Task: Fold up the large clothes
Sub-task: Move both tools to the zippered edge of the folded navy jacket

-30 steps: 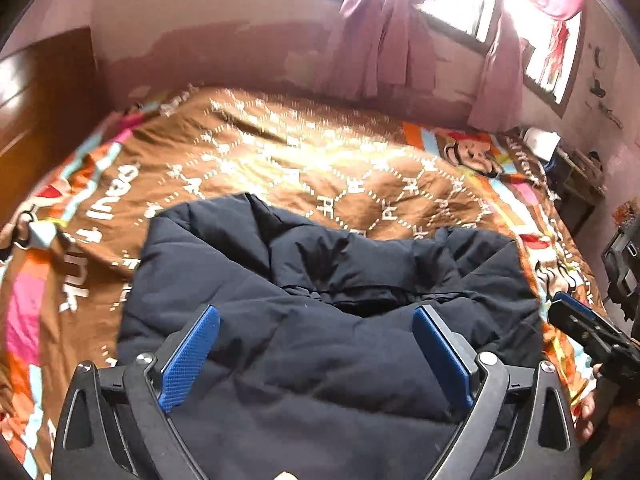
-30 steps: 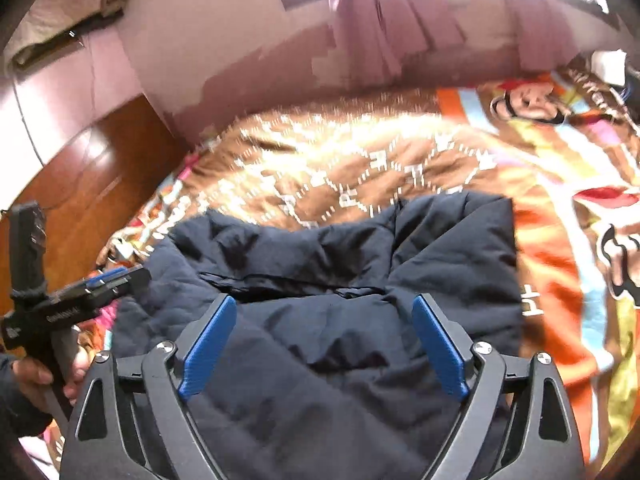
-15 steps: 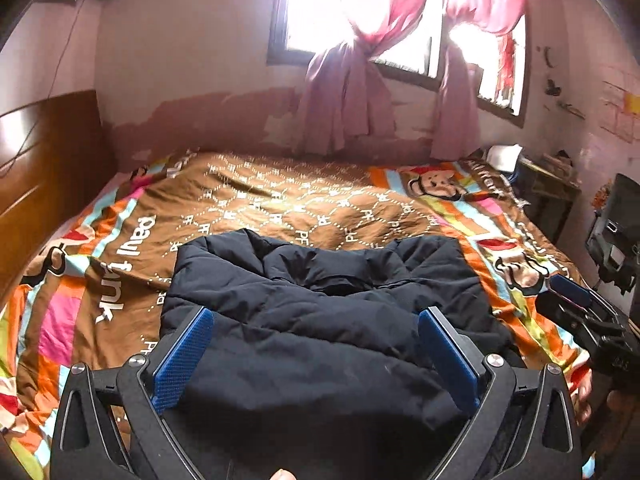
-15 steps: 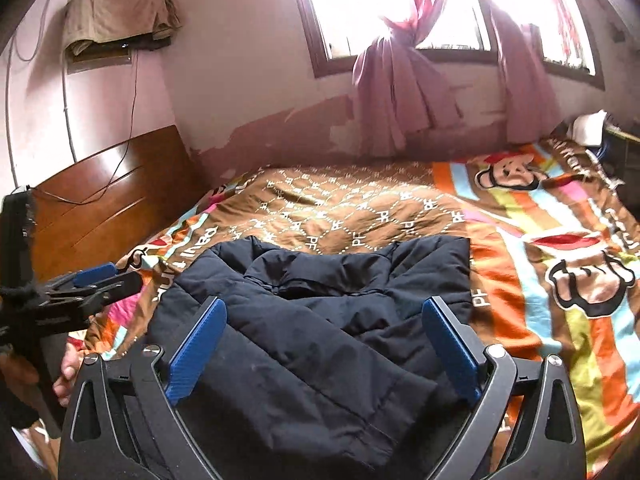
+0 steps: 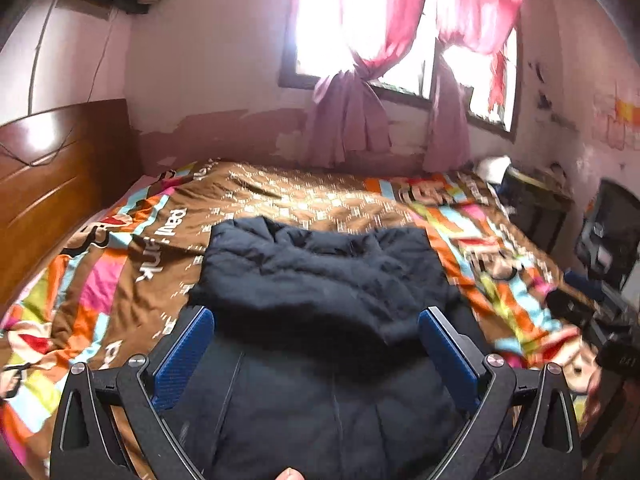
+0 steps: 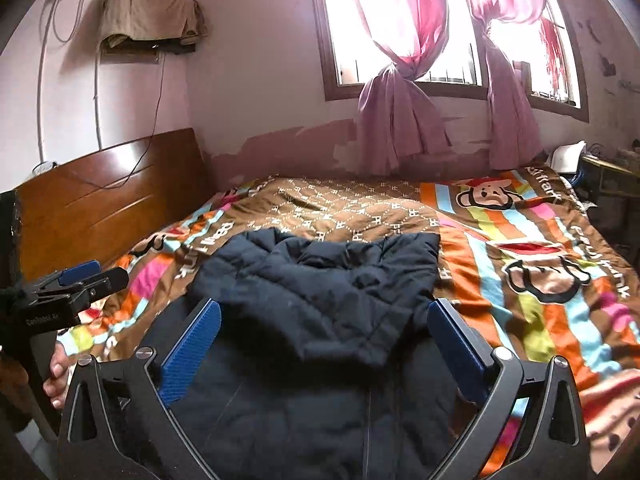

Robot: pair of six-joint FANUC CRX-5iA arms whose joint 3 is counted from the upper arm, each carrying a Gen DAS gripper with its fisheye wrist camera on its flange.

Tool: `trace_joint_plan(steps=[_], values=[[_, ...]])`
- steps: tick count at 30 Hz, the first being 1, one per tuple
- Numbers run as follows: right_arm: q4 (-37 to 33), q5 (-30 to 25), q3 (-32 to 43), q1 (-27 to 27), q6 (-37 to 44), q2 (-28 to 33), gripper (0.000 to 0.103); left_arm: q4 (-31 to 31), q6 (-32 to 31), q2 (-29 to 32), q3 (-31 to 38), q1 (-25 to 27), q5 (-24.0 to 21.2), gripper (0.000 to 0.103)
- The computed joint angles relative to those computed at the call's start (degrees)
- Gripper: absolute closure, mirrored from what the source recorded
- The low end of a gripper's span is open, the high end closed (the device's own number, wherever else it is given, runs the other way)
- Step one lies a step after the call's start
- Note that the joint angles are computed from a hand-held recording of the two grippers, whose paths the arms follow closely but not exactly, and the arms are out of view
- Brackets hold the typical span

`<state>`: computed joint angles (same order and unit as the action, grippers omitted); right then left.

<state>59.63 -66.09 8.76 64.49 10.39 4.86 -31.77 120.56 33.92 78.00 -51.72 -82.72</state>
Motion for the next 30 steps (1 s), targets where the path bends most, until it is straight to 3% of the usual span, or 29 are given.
trace_joint_plan(steps=[3,10,15,21,25,30], values=[[0.31,-3.31,-1.61,3.78,-0.82,-2.02,0.002,-4.12,2.02,-5.23,-7.49,-3.18,-0.36,0.0],[-2.78,-9.37,-5.8,10.92,1.24,-4.57,0.002,-7.14,1.88,-14.5,-24.19,-6.25,-0.29,0.0],[-7.57,-11.11,-9.52,13.56,4.39,-5.09,0.002,-0.18,4.01,-21.09,-39.75,-3.22,5.01,0.0],[-15.26,-10.95,-13.5,13.0,3.94,-5.65,0.002,-1.02,1.8,-22.56,-47.22,-3.77,6.55,0.0],[-19.54,-11.13,-14.94,12.85,4.1,-5.55,0.002,2.0,-0.41,-23.03,-51.09,-3.1,7.64,0.0],[-24.79,-12.13,-15.04,12.36,6.2,-4.28,0.002,2.77,-1.94,-21.97,-52.58,-3.38,5.7,0.0]])
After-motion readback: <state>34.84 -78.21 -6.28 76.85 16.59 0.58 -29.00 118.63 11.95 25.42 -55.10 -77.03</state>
